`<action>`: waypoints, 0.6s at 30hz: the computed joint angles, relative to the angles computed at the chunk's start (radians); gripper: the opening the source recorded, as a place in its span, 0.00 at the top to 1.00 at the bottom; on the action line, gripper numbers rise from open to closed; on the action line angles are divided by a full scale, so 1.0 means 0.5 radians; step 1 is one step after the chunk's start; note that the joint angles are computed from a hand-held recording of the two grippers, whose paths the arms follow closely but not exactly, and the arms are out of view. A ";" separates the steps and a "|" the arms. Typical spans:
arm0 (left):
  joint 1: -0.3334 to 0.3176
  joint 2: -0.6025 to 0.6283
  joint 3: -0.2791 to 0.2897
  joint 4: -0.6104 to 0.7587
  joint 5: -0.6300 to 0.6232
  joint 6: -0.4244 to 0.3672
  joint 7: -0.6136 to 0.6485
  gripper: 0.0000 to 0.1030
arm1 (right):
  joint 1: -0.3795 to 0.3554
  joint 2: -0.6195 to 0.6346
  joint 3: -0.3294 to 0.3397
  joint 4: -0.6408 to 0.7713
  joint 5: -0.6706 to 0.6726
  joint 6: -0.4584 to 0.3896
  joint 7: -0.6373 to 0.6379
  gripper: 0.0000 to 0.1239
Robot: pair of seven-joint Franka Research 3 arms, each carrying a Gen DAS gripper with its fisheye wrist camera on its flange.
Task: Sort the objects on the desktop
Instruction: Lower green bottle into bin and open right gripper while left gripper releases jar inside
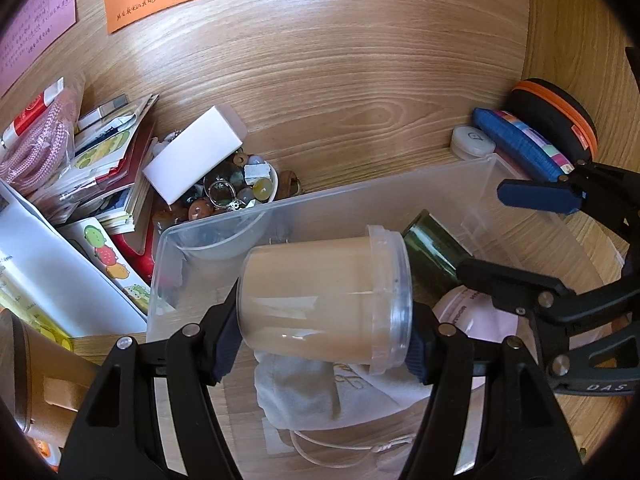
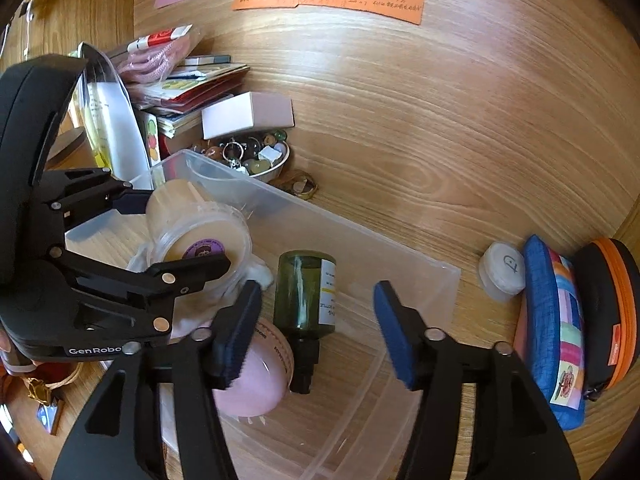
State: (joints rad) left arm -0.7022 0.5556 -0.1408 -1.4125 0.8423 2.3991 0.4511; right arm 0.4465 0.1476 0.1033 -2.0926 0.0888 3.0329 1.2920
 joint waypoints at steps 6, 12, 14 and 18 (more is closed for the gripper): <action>0.010 -0.038 -0.001 -0.036 -0.033 -0.047 -0.019 0.28 | -0.009 0.003 0.006 0.026 0.043 -0.060 -0.006 0.49; -0.038 -0.109 0.001 -0.071 0.101 -0.156 -0.077 0.24 | 0.081 -0.065 -0.124 -0.072 -0.255 0.090 0.292 0.49; -0.049 -0.140 -0.006 -0.094 0.147 -0.180 -0.121 0.16 | 0.072 -0.109 -0.121 -0.115 -0.299 0.118 0.335 0.48; -0.063 -0.216 -0.035 -0.146 0.221 -0.265 -0.236 0.09 | 0.026 -0.228 -0.082 -0.238 -0.343 0.196 0.408 0.41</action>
State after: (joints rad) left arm -0.7335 0.4476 -0.1584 -1.4856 0.9530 2.2667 0.3328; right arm 0.4593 0.0334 0.0622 -2.2116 -0.0826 3.1311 1.4959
